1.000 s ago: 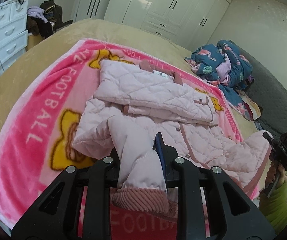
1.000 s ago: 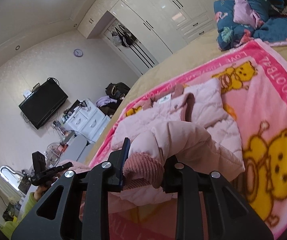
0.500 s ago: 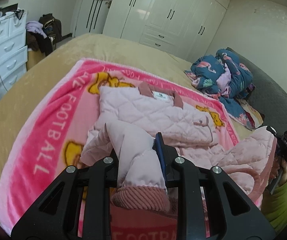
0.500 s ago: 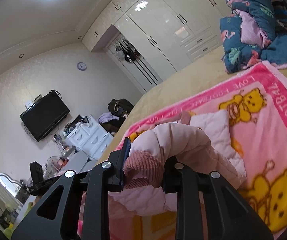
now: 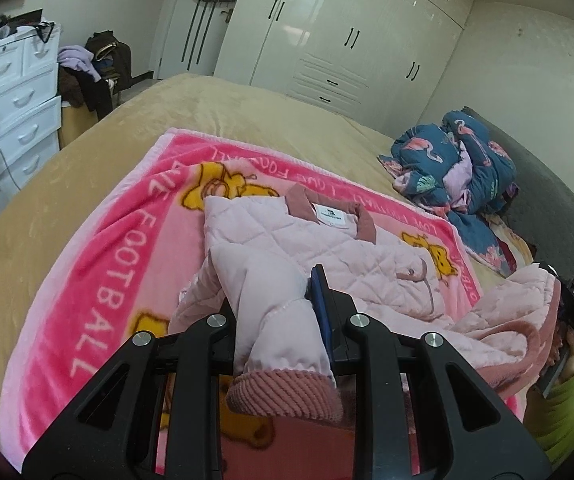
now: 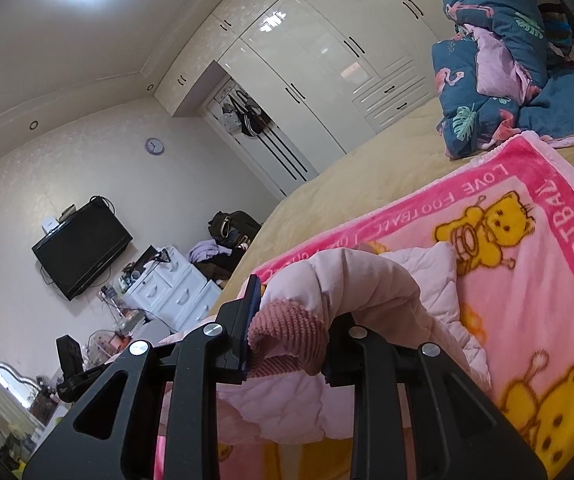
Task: Fold large clothes
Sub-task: 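Lift the held hem with both tools and fold it toward the collar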
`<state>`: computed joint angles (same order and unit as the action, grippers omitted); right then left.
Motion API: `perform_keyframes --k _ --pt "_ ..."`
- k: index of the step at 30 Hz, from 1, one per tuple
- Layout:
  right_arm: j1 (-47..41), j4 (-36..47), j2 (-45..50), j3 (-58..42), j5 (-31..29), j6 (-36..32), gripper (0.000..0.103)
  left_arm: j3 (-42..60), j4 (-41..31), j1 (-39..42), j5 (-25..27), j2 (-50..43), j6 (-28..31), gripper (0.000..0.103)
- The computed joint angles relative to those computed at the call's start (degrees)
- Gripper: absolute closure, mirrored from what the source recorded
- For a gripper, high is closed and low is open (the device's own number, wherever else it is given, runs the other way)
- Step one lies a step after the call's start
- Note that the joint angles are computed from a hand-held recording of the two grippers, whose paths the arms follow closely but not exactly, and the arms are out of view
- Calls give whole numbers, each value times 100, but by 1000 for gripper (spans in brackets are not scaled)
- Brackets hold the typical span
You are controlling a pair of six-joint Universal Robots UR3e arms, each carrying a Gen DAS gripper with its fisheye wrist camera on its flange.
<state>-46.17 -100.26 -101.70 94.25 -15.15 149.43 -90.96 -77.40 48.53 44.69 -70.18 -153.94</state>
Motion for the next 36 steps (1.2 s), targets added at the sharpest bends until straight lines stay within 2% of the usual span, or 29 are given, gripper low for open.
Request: perform_keyframes --k 9,17,21,27,31,36 --pt "357 -2421 725 -195 -140 1946 79 546 460 -229 98 -660 -561 87" --pt "645 -3687 1500 -989 -384 3201 79 1486 954 -722 425 -1510 -1126 87" --pt "934 -4217 2028 -1412 -772 3802 79 1748 1315 -950 644 -1971 -1390 87" --pt "1321 -4417 2642 -1829 -1367 4145 79 1553 2005 -1196 999 -2368 -1576 85" --pt "1685 -4387 2863 -1999 -2158 4025 79 1382 2273 -1267 1125 -2575 -1616 85" --pt "1947 -4757 3157 -2008 -2599 4236 79 1131 2674 -1363 1280 -2741 -1627 84"
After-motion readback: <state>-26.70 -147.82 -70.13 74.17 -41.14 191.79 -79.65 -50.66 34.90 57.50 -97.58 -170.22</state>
